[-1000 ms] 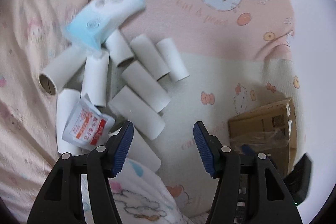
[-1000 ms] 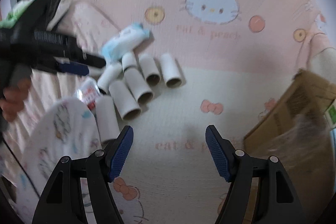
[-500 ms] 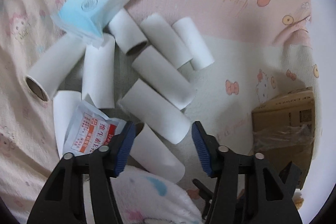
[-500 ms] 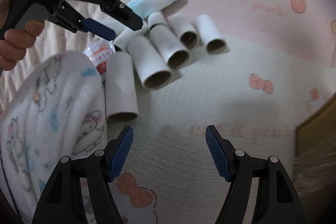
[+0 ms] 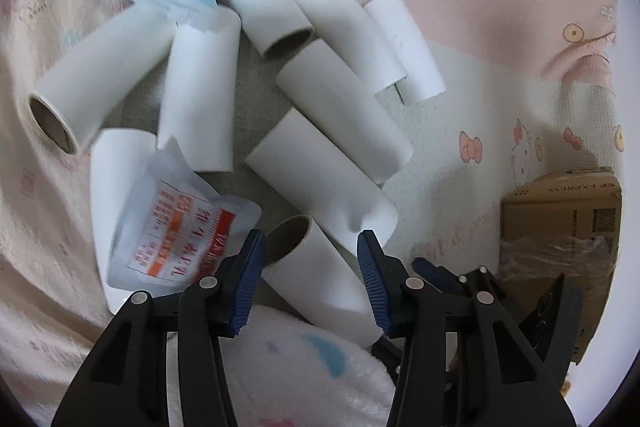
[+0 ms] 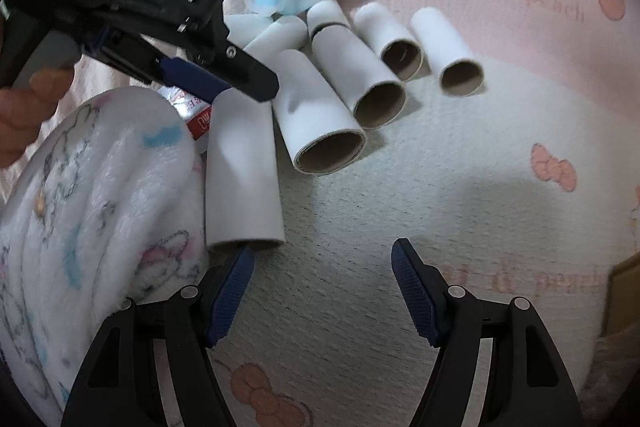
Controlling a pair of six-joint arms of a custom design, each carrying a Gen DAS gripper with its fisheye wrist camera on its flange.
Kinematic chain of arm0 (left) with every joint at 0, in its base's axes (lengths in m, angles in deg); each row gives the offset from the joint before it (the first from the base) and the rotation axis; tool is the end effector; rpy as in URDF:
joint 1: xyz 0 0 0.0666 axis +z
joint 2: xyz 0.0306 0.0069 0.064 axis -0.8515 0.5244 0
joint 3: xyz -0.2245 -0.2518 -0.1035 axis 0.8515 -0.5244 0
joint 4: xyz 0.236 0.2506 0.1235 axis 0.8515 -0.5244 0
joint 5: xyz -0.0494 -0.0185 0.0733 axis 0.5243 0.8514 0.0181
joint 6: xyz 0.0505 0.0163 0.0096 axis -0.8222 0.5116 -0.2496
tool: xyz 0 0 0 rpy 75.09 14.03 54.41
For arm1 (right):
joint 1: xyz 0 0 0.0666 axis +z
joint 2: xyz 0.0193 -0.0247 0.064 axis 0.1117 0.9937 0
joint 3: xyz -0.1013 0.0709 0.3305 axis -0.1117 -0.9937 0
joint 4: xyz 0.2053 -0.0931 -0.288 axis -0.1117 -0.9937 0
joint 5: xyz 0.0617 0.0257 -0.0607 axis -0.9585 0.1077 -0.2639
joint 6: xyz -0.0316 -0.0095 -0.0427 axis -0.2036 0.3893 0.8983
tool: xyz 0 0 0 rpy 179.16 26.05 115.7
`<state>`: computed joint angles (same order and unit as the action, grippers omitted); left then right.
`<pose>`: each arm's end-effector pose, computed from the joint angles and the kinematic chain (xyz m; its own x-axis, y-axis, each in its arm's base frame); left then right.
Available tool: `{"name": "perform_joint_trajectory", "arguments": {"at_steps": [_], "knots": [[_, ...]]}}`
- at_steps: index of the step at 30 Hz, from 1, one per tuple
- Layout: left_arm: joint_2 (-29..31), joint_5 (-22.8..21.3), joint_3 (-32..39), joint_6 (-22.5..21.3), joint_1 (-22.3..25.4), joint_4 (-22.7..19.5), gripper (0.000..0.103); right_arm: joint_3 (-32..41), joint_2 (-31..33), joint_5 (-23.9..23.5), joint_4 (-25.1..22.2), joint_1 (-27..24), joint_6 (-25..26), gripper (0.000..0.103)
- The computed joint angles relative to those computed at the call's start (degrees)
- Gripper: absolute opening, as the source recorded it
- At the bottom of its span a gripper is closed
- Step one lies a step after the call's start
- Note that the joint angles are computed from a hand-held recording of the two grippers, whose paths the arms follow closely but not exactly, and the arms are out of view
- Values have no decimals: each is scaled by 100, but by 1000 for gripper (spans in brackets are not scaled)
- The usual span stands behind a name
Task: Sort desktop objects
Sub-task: 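Reach the right gripper down to a white tube lying on the bed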
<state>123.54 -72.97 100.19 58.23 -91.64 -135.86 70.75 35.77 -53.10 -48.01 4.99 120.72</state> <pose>0.4321 -0.2860 0.3426 -0.7562 -0.6513 -0.0638 -0.5886 0.7195 -0.3686 0.4721 0.0066 0.2450 -0.4077 -0.7665 -0.4962 -0.9119 0.3696 0.1783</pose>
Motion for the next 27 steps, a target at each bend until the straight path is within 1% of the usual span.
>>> {"name": "perform_joint_trajectory", "arguments": {"at_steps": [2,4,6,8,10,12,14,15,16,18,21,22,27], "knots": [[24,97,10,24,-5,12,52,50,49,16,-116,9,-21,67],[90,200,81,34,-13,14,52,90,62,-44,-155,-29,-46,62],[190,278,205,-8,-42,-28,52,106,26,-39,-116,-84,-136,62],[365,321,459,-136,-74,-173,52,167,19,-83,-122,-172,-244,62],[617,329,844,-302,-117,-456,52,282,41,-135,-189,-286,-381,62],[863,468,1207,-461,-149,-614,52,438,118,-130,-288,-399,-465,62],[1072,738,1479,-528,-179,-592,52,481,111,-86,-261,-475,-483,62],[1195,866,1630,-548,-206,-574,52,489,80,-34,-227,-513,-439,62],[1335,858,1832,-599,-242,-690,52,467,45,21,-184,-538,-386,62],[1596,940,2166,-678,-324,-747,52,414,-46,141,-13,-628,-232,62],[1830,1076,2423,-631,-396,-634,52,233,-236,433,306,-782,-81,62],[1926,1091,2547,-641,-421,-614,52,214,-267,533,331,-852,-21,62],[2429,834,3435,-760,-560,-875,52,175,-285,1029,210,-1087,237,62]]}}
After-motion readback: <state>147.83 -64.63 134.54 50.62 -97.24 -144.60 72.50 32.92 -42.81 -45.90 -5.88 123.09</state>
